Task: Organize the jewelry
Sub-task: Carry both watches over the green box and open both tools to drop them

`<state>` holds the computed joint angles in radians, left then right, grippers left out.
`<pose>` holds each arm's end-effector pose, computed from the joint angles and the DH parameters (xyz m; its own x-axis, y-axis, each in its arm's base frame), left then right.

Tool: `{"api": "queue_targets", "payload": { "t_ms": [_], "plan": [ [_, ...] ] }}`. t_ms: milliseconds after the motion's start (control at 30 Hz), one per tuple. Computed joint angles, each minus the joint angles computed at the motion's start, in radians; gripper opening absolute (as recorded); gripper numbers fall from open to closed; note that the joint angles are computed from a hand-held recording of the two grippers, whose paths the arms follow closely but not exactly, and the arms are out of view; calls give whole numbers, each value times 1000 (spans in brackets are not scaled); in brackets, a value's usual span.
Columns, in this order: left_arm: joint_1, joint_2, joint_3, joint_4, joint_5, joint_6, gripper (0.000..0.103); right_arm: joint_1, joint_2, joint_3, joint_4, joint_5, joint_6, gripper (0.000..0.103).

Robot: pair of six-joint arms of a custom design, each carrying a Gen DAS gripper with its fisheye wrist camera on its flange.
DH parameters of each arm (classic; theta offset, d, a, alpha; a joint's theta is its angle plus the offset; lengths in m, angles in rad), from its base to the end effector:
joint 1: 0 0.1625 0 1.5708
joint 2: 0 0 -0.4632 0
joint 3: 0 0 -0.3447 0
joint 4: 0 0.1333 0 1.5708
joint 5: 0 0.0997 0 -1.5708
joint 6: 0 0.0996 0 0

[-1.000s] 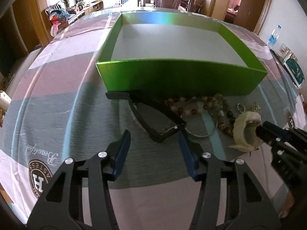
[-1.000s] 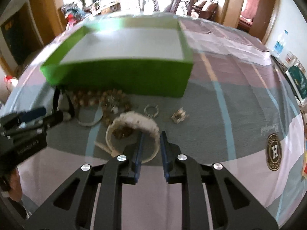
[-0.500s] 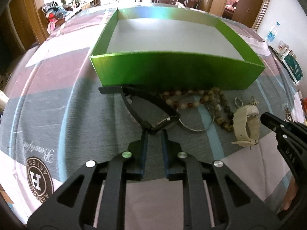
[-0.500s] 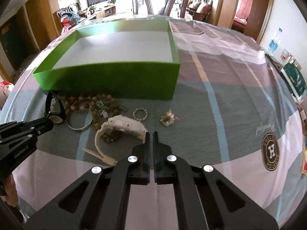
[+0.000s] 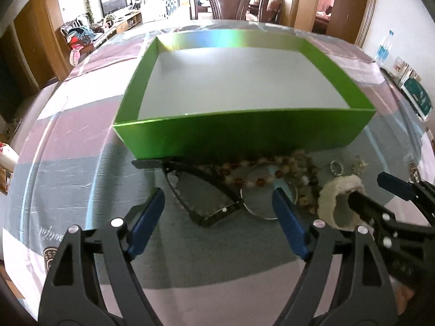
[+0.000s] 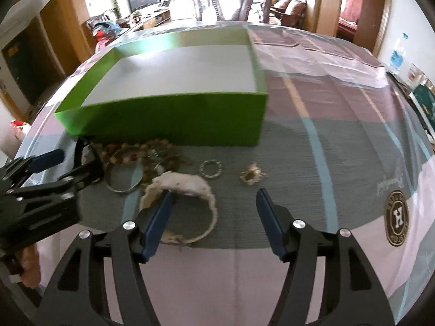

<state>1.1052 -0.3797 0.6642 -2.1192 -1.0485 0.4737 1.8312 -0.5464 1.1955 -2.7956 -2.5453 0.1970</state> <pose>-0.2315 -0.8683 0.1801 -0.5434 0.6363 -0.5476 0.7656 0.6432 -0.0124 0.2511 -0.7449 0.2022 -0.6882 0.4437 0.5741 -0.0829 0.7380 -0.6697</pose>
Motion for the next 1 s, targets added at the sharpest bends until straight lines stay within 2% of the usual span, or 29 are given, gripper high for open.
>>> {"api": "queue_targets", "payload": {
  "t_ms": [33,67,100,167,300,467,567,733,900,1000],
  "plan": [
    [2,5,-6,5,8,2,72,0,1,0,-5,7,-10,64],
    [3,15,-20,23,26,-2,57,1,3,-1,-7,16,-25,63],
    [6,23,-36,42,38,-9,53,2,5,-2,-7,20,-32,63],
    [13,24,-55,66,18,-21,47,3,13,-10,-9,33,-54,63],
    [15,5,-27,56,17,-10,37,8,45,-44,-20,15,-102,64],
    [20,-28,20,49,2,-7,33,6,67,-66,-23,-3,-130,65],
    [28,-43,23,74,-20,-18,33,7,64,-62,-13,-1,-137,60],
    [35,-72,50,57,-37,-23,33,4,28,-18,-9,25,-93,59],
    [31,-95,79,16,-54,-13,33,16,-10,34,-89,40,-107,59],
    [28,-98,81,19,-63,-10,33,21,-21,39,-87,29,-105,59]
  ]
}}
